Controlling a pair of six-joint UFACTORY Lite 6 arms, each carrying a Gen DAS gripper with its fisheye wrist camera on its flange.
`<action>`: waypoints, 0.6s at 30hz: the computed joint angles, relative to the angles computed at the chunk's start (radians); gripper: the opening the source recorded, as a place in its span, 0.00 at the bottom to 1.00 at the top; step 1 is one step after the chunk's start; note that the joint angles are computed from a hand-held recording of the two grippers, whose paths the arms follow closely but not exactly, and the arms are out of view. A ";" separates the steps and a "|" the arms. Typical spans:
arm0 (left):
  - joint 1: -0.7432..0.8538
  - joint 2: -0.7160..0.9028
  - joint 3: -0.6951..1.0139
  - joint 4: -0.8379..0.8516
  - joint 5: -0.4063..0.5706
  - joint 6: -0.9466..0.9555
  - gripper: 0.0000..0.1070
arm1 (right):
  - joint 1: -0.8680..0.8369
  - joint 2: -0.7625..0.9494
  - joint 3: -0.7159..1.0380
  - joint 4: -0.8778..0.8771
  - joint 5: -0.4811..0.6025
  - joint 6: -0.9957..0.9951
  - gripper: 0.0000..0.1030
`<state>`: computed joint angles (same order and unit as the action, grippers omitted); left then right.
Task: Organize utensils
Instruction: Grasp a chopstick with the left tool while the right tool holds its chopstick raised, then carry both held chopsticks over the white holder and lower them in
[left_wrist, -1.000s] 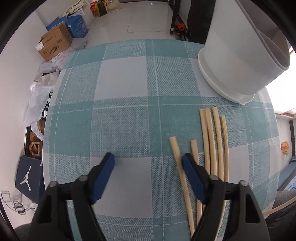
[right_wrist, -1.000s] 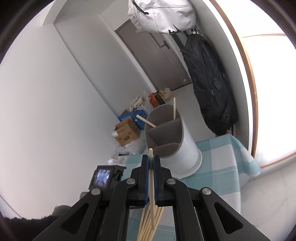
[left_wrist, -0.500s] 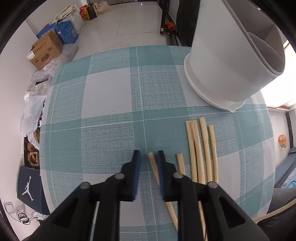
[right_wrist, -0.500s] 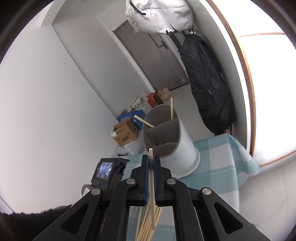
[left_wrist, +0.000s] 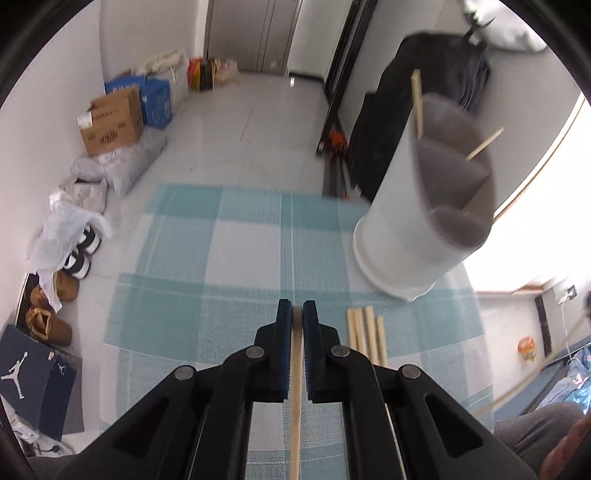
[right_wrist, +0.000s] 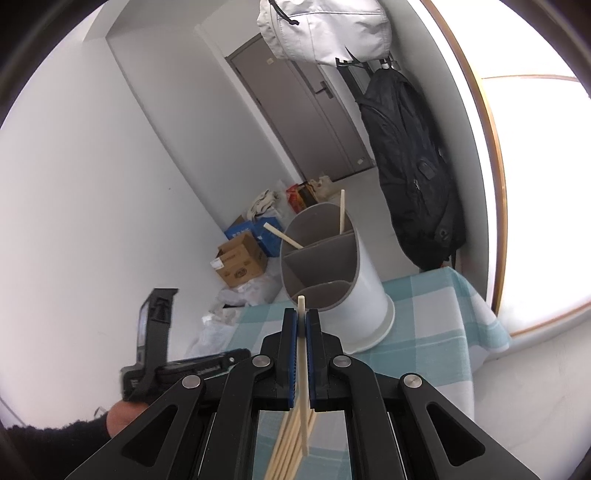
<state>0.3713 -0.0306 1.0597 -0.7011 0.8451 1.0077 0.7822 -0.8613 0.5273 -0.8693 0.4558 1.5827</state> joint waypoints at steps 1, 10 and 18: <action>0.022 -0.029 -0.012 -0.038 0.021 0.034 0.02 | 0.018 0.007 0.005 -0.024 0.016 0.026 0.04; 0.108 -0.060 0.027 -0.216 0.145 0.228 0.02 | 0.137 0.111 0.111 -0.159 0.126 0.129 0.04; 0.147 -0.067 0.108 -0.221 0.262 0.238 0.02 | 0.213 0.177 0.223 -0.205 0.243 0.137 0.04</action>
